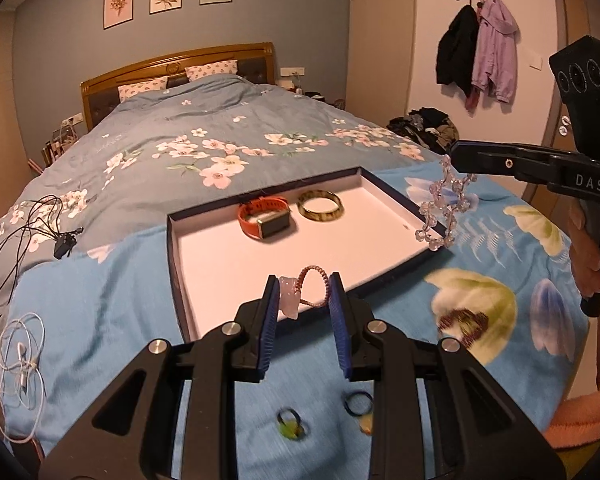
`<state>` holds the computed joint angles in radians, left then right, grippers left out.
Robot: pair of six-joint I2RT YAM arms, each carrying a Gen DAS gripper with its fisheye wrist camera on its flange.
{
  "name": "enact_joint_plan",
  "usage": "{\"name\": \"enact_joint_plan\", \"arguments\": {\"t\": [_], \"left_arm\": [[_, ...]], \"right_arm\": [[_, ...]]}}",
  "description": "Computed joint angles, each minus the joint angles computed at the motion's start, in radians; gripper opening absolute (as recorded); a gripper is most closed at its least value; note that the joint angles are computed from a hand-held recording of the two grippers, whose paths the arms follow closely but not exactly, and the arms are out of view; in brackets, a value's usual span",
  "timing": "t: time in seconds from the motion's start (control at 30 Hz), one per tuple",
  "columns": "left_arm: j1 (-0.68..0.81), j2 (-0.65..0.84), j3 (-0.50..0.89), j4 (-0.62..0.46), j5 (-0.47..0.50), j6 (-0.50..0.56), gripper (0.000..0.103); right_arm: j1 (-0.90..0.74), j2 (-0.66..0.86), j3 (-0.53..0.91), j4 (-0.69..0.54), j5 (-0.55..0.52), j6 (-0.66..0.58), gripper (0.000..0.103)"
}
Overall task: Organize jewelry
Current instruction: 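Place the pink ring in the tray with left tool while right tool releases the bracelet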
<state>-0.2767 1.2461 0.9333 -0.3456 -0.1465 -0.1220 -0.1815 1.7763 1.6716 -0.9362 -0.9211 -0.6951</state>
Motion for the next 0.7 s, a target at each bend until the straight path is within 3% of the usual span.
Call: {"name": "enact_joint_plan", "arguments": {"t": [0.37,0.7], "left_arm": [[0.111,0.201,0.153,0.009,0.093,0.007,0.025],[0.141,0.423,0.319,-0.011,0.077,0.011,0.025]], "right_arm": [[0.089,0.151,0.127,0.064,0.079,0.129,0.008],[0.156,0.280,0.241,0.064,0.126,0.203,0.008]]}}
